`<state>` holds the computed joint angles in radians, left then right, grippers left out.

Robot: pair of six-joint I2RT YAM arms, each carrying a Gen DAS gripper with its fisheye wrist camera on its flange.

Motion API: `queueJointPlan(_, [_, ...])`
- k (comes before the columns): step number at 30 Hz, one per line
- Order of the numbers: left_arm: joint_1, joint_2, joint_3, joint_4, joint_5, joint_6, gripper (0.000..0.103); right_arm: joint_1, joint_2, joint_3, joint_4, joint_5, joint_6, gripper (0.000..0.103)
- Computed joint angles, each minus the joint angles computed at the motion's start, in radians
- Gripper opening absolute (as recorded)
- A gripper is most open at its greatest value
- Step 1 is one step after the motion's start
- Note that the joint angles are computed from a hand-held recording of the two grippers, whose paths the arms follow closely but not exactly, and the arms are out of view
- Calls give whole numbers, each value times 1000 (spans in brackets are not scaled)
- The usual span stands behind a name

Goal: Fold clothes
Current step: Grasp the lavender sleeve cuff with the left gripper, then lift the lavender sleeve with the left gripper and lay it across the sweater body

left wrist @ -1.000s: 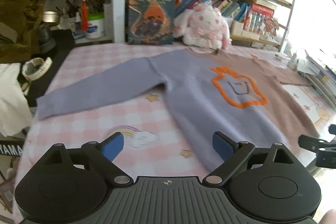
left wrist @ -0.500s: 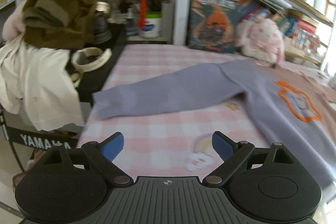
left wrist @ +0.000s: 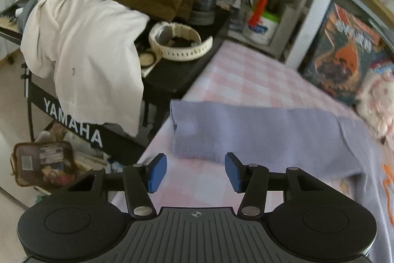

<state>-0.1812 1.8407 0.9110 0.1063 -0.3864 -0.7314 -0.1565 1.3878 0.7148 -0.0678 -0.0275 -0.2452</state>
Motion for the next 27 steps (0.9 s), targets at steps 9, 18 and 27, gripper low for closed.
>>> queueJointPlan(9, [17, 84, 82, 94, 113, -94, 50, -27, 10, 26, -38, -19, 10, 100])
queueJointPlan(18, [38, 95, 89, 95, 114, -228, 24, -29, 9, 27, -30, -49, -8, 100])
queueJointPlan(27, [-6, 58, 79, 127, 59, -132, 8, -52, 37, 47, -22, -87, -10, 100])
